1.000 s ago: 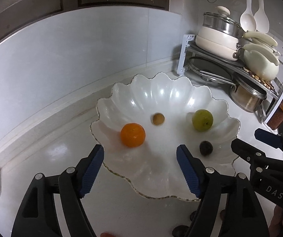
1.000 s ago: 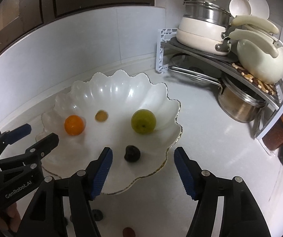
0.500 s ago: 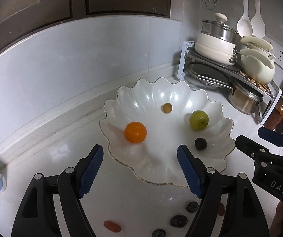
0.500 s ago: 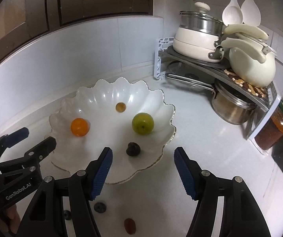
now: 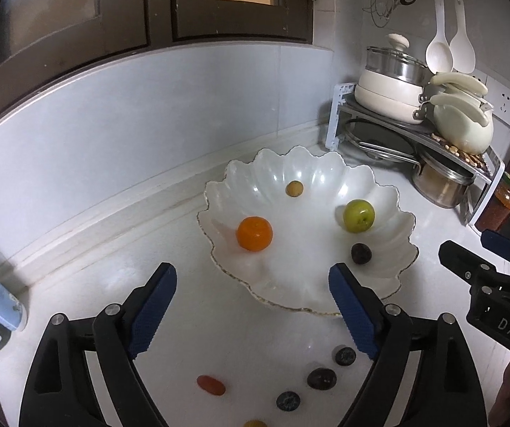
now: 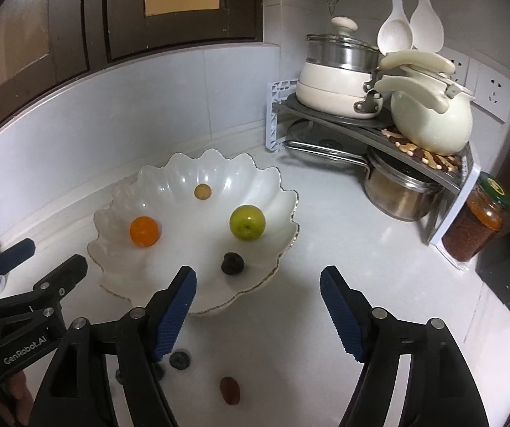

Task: Organize fruits
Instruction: 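Withdraw both tools from the bowl toward the fruits on the counter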

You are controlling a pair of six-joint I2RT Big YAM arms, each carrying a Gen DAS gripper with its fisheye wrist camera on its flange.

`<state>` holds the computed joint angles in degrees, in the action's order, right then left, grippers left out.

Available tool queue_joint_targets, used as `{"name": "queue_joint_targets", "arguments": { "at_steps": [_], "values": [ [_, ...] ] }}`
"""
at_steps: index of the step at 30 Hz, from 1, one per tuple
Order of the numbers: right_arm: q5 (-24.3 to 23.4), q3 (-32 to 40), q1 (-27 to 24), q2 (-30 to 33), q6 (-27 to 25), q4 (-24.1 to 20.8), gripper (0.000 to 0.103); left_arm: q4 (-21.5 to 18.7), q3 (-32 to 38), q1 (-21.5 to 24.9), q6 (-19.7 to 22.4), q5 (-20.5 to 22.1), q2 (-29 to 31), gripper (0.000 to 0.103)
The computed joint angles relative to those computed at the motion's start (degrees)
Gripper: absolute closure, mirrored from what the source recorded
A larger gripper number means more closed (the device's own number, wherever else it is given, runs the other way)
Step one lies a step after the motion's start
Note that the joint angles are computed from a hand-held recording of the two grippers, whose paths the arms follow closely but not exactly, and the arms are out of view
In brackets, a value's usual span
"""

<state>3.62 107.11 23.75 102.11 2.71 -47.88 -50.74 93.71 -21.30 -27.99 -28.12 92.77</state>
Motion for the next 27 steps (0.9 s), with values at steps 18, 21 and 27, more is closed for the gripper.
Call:
{"name": "queue_joint_targets", "arguments": {
  "at_steps": [18, 21, 27],
  "values": [
    [-1.8, -8.2, 0.0, -6.5, 0.2, 4.2, 0.027, -4.3, -3.7, -3.7, -7.0, -7.1, -4.9, 0.006],
    [-2.4, -9.2, 0.1, -7.4, -0.1, 4.8, 0.027, -5.4, -4.3, -4.4, -8.4, -8.1, -5.6, 0.006],
    [-3.6, -11.5, -0.1, -9.0, -0.4, 5.6, 0.027, -7.0, -5.7, -6.0, -10.9, -10.1, -6.9, 0.006]
  ]
}}
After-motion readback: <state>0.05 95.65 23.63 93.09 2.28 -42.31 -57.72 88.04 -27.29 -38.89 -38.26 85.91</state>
